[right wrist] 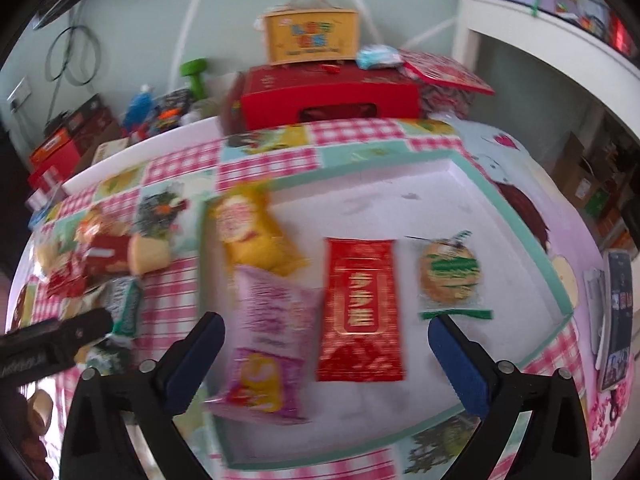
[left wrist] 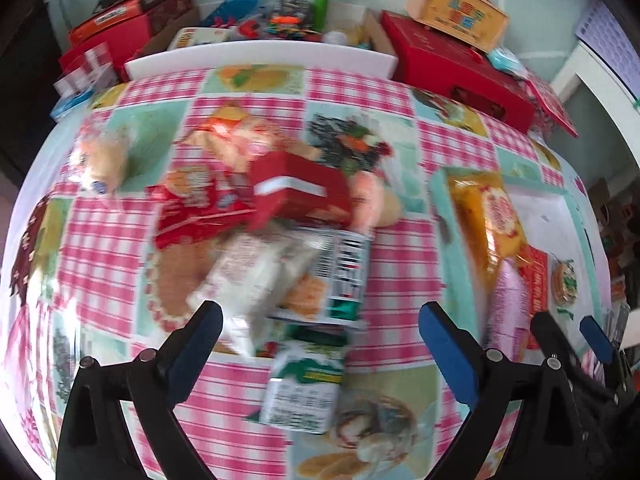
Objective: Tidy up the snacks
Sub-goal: 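Move both tools back to the snack pile, right tool toward a green biscuit packet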
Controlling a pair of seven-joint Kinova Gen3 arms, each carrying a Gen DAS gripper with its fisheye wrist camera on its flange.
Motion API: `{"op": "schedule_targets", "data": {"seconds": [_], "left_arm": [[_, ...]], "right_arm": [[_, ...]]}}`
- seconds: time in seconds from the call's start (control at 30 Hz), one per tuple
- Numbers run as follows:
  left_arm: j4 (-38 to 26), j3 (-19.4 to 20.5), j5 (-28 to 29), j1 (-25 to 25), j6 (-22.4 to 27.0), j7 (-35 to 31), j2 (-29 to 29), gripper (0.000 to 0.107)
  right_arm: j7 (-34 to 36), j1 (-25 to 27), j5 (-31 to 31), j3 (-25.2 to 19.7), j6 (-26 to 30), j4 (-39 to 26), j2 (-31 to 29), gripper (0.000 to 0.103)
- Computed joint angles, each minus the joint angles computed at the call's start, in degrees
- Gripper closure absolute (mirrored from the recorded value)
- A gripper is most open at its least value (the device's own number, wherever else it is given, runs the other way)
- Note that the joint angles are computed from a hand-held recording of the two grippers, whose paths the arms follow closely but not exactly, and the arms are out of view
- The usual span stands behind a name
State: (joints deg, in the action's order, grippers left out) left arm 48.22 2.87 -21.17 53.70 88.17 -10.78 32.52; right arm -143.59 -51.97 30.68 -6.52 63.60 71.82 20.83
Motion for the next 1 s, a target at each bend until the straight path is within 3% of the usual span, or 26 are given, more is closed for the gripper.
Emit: {"op": "schedule_targets", "data": {"seconds": [0.33, 0.73, 1.0], "left_arm": [[13.48, 1.80, 0.76, -3.31, -5.66, 7.84, -7.56, 0.009], [19.66, 4.27, 2.08, -7.08, -9.43, 9.19, -10.42, 0.009], [20.56, 4.59, 2.46, -7.95, -9.99, 9.06, -10.80, 0.009]], "right_arm": [[7.31, -5.07, -2.53, -1.30, 0.16, -6.54, 5.05, 0.000], [14.29, -7.91, -9.30, -0.47, 0.51, -11.84, 10.58, 0.000], [12.22, -8.93, -9.43, 1.73, -0.95, -10.67, 10.65, 0.000]]}}
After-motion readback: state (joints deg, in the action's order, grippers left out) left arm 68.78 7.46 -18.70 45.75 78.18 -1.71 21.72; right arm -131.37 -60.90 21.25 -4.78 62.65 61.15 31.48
